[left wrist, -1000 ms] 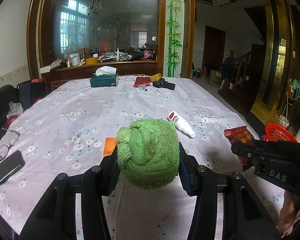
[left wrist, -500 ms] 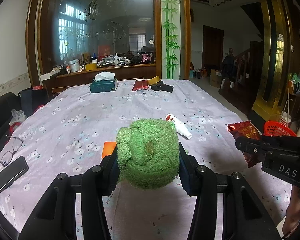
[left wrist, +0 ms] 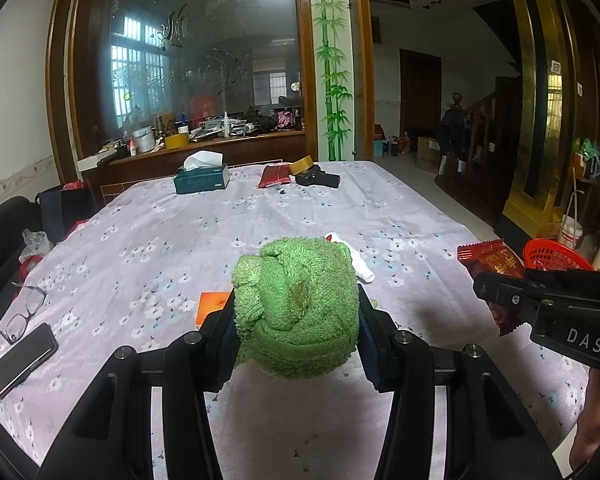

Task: Collect trash
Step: 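Lift the green towel and red snack packet off the table with both tools, then carry both items over the red basket and open both tools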

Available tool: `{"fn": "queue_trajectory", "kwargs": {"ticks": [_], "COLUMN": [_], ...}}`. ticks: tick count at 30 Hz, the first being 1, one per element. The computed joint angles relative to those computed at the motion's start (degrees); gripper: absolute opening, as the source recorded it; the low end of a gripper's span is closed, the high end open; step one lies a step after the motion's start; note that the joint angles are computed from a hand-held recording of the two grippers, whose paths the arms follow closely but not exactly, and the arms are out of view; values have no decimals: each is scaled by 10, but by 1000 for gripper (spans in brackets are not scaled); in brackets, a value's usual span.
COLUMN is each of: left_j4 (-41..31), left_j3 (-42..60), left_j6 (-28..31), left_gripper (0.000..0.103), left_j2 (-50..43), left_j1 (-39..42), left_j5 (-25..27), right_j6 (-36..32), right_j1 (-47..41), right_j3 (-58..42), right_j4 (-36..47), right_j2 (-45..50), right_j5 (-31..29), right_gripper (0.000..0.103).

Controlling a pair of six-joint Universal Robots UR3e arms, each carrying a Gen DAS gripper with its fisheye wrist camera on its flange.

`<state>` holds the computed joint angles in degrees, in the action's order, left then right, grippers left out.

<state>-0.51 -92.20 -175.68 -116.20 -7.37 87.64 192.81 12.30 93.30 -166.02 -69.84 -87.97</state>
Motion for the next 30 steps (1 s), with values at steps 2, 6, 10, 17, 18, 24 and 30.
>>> {"fn": "queue_trajectory", "kwargs": {"ticks": [2,6,10,17,18,24,30], "left_j4": [-4,-13,-19,-70,-85,-195,-363], "left_j3": [8,23,36,95,110,234,490], "left_j6": [2,6,9,13,14,14,6], "left_gripper": [49,49,49,49,49,49,49], "left_j2": [-4,-10,-17,-32,-35,-71,-199], "left_j1": [-3,-12,-21,-39,-42,-69,-122], "left_j5": [1,5,8,-16,-26,-98,-164], "right_j6": [0,2,5,11,13,27,32], "right_j1": [-4,-14,-24,-58,-67,-163,-328], "right_j3": [4,17,30,68,79,178,291], "right_j4": [-2,-7,-11,-24,-28,-51,-50], "right_j2": [-3,-13,-21,-53,-63,-154,-261], "right_j5": [3,10,16,30,33,66,143], "right_gripper": [34,34,34,34,34,34,35]}}
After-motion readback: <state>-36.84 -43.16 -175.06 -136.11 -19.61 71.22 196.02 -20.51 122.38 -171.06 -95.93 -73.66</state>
